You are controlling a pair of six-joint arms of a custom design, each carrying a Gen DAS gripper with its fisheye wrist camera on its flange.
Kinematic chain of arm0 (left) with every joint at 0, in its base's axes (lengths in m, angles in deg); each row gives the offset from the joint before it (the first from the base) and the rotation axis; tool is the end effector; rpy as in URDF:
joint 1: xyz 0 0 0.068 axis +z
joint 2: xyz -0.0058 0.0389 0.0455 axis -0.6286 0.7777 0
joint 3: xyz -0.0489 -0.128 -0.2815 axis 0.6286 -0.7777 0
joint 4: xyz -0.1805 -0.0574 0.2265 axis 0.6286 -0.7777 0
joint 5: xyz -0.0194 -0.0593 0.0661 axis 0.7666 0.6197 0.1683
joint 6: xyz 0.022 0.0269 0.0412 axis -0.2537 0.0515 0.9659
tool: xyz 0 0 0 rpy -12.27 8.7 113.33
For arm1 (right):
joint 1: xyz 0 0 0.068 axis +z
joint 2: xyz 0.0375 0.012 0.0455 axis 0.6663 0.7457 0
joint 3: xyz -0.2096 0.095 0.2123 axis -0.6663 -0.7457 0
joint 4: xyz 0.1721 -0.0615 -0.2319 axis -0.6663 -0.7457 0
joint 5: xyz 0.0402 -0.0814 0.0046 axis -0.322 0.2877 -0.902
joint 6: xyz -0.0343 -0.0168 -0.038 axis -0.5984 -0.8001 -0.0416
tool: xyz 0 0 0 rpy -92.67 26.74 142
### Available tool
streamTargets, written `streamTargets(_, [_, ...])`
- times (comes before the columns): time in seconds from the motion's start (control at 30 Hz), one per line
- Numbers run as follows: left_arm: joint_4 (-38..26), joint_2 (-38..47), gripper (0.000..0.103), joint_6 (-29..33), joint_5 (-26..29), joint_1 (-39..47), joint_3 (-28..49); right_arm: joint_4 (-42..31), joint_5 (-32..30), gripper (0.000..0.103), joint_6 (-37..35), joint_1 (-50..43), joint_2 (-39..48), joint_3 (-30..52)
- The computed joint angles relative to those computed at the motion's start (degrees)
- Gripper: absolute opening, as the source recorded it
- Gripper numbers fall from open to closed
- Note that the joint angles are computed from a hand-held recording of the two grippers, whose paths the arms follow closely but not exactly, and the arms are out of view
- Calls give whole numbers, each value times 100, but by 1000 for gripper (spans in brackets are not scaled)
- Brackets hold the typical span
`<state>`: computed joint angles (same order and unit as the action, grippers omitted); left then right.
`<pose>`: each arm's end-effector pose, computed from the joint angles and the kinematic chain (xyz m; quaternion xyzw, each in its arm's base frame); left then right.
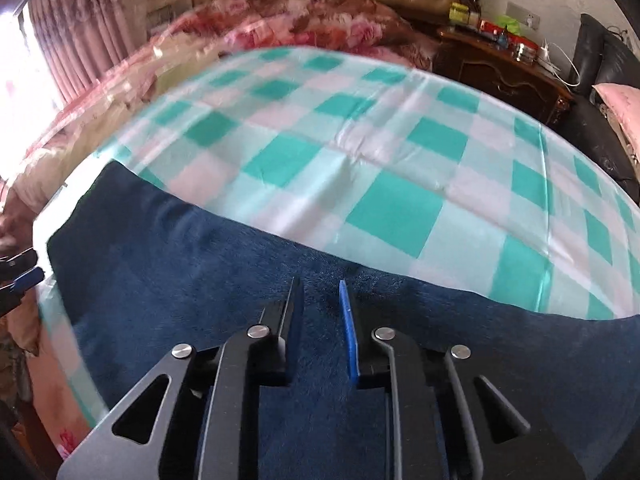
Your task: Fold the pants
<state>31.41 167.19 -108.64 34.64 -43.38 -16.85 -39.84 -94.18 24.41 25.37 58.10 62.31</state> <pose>0.2955 -0.0369 0.0908 -0.1622 0.9169 -0.2786 0.2355 0.3111 -0.0854 0.0977 0.0048 0.9654 0.0156 0.2604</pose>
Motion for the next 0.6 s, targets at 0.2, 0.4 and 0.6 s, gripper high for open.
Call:
streamTargets(0.2, [74, 252, 52, -251, -105, -381, 206, 399, 243, 13, -160, 80, 30, -200])
streamTargets(0.4, [-22, 368, 43, -154, -260, -451, 388, 438, 169, 13, -171, 21, 50, -208])
streamTargets(0.6, [250, 249, 17, -30, -253, -390, 182, 51, -31, 19, -148, -64, 76, -8])
